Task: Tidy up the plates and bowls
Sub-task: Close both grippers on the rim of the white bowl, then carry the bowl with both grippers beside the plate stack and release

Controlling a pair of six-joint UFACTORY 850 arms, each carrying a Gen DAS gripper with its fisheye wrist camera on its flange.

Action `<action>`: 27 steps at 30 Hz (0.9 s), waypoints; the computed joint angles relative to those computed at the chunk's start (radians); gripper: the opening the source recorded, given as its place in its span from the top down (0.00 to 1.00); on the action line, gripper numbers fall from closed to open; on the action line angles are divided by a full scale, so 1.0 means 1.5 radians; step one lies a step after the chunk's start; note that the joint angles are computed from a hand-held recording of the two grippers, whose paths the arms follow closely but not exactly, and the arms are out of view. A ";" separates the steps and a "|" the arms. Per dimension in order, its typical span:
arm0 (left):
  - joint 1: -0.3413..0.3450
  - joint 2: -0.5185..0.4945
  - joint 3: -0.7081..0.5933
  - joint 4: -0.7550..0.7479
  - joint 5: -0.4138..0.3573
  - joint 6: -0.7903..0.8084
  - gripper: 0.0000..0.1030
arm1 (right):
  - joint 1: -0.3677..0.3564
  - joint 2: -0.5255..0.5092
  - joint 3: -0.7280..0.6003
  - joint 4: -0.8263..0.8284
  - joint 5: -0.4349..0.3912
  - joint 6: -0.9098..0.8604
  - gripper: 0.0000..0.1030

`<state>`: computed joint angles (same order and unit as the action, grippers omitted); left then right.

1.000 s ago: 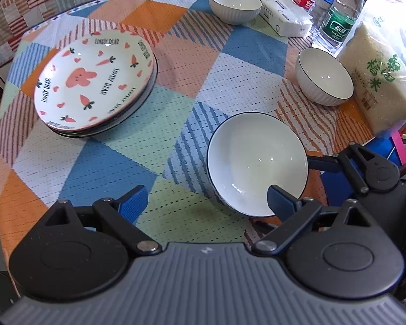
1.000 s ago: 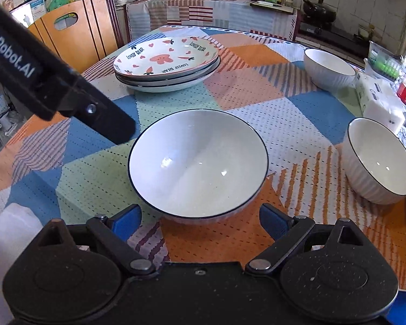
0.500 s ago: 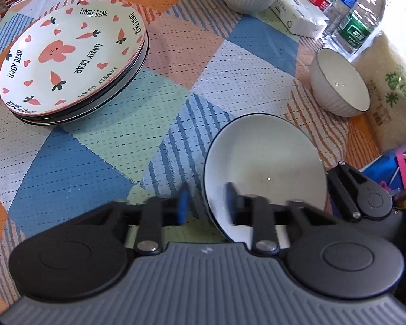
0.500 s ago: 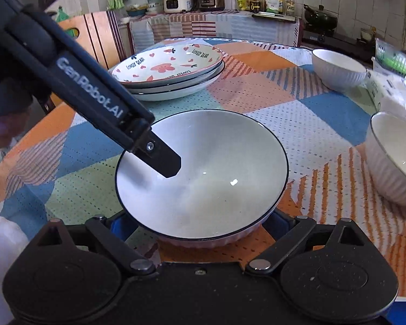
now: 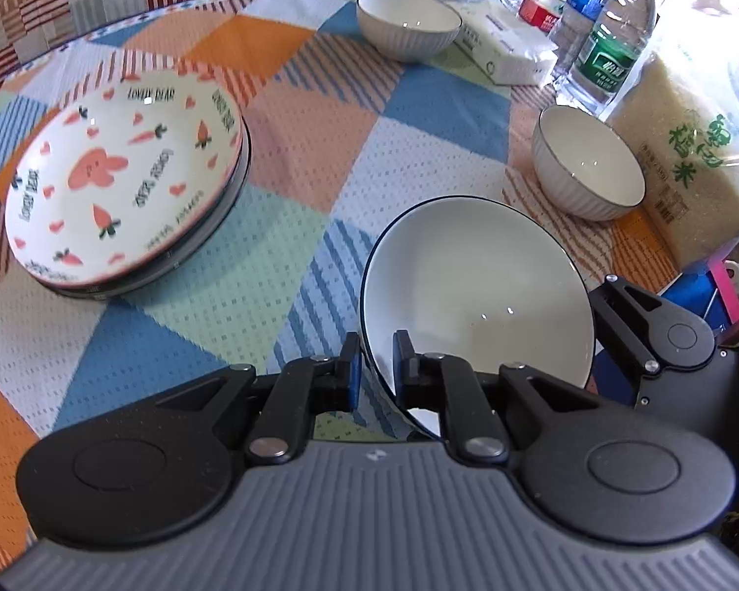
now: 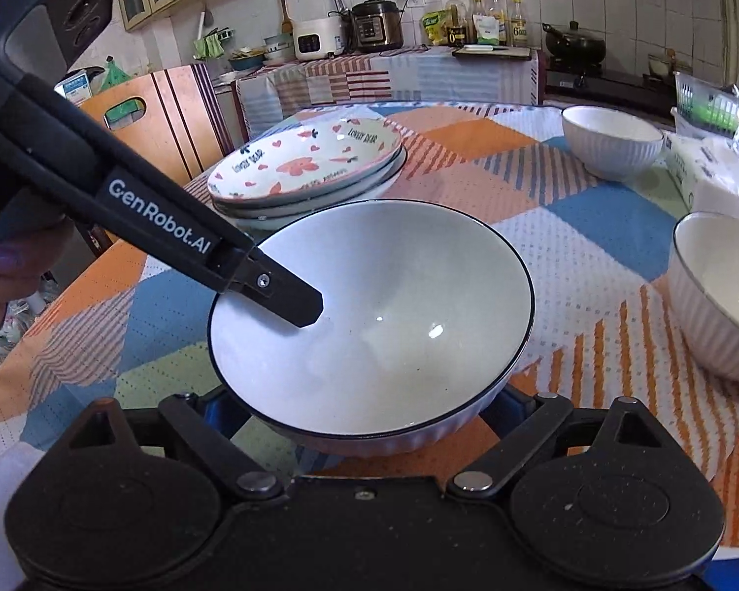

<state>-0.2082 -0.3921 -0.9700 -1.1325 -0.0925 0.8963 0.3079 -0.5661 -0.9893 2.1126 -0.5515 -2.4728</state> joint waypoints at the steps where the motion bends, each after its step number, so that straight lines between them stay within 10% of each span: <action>1: 0.001 0.002 -0.003 0.020 -0.001 -0.016 0.89 | 0.000 0.002 -0.004 0.000 0.002 -0.002 0.07; 14: 0.022 -0.038 -0.073 0.295 0.018 -0.321 0.88 | 0.010 -0.038 -0.099 0.013 0.022 -0.071 0.07; 18: 0.025 -0.057 -0.099 0.443 0.003 -0.459 0.88 | 0.014 -0.065 -0.171 -0.152 0.082 0.048 0.07; 27: 0.048 -0.110 -0.163 0.302 -0.026 -0.338 0.88 | 0.016 -0.115 -0.264 -0.316 0.113 0.189 0.07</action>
<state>-0.1366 -0.5574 -1.2148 -0.6797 -0.1316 0.3891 0.3326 -0.7379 -1.3847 1.6383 -0.3820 -2.1890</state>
